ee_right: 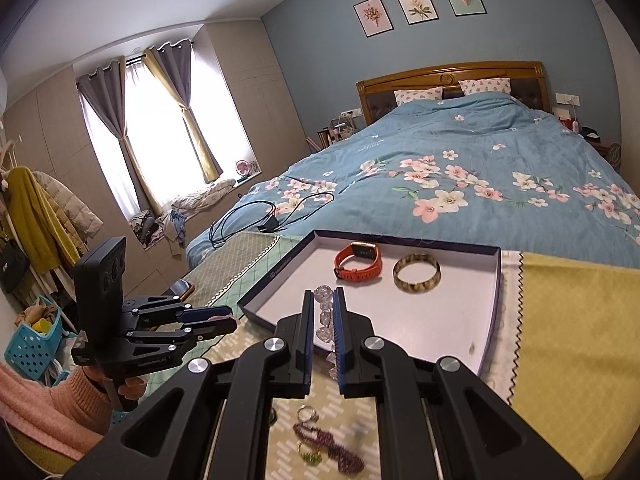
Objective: Organize jewelry
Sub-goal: 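Lift and carry the crystal bracelet and pink hair tie over the white box, then open the right tool to drop the bracelet while the left tool releases the hair tie in the box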
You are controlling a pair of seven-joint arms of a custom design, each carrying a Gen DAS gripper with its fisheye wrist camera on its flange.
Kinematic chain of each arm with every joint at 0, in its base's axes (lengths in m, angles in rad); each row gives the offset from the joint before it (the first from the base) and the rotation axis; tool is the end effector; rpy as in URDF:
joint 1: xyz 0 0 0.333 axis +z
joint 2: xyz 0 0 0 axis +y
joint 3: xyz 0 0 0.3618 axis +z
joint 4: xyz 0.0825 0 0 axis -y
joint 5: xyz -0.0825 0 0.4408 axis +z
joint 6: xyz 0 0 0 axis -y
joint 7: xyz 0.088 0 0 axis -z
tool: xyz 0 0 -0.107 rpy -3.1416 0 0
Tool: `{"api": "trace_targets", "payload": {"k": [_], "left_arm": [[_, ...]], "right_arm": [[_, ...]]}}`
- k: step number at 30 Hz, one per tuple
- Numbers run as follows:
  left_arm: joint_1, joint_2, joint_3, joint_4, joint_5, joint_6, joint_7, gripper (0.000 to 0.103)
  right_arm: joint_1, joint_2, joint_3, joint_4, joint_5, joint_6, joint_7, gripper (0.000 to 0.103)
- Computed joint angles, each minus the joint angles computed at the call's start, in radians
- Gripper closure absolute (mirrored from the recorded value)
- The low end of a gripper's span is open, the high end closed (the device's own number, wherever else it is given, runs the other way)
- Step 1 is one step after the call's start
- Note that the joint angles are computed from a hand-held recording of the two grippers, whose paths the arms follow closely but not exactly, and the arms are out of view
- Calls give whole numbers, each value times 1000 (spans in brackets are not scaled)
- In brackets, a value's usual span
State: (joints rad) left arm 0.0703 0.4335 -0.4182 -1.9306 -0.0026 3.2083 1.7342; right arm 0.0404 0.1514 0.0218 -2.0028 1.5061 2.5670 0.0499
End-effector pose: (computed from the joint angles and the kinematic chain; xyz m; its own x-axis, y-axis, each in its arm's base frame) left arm 0.6993 -0.2160 0.3887 -0.4032 -0.9139 0.0469 -0.5915 0.2212 -0.7754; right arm 0.6646 0.0252 0.4292 0.5065 -0.8091 -0.2981 -0.5708 -0.0555 -0.8192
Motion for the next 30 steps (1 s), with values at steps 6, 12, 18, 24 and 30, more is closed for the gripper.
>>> {"api": "trace_targets", "payload": {"k": [6, 12, 18, 24, 30], "left_arm": [[-72, 47, 79, 102, 10, -42, -5, 83], [-133, 98, 149, 199, 10, -96, -15, 83], [-161, 149, 179, 279, 11, -148, -15, 83], [-197, 195, 218, 351, 21, -196, -29, 83], [-216, 236, 239, 412, 34, -236, -43, 83]], "right_arm": [[-1, 63, 12, 76, -38, 11, 50, 95], [-16, 125, 37, 144, -69, 29, 108, 95], [-30, 187, 64, 207, -127, 54, 183, 95], [-46, 237, 95, 257, -182, 72, 244, 95], [-66, 273, 123, 294, -207, 79, 275, 95]]}}
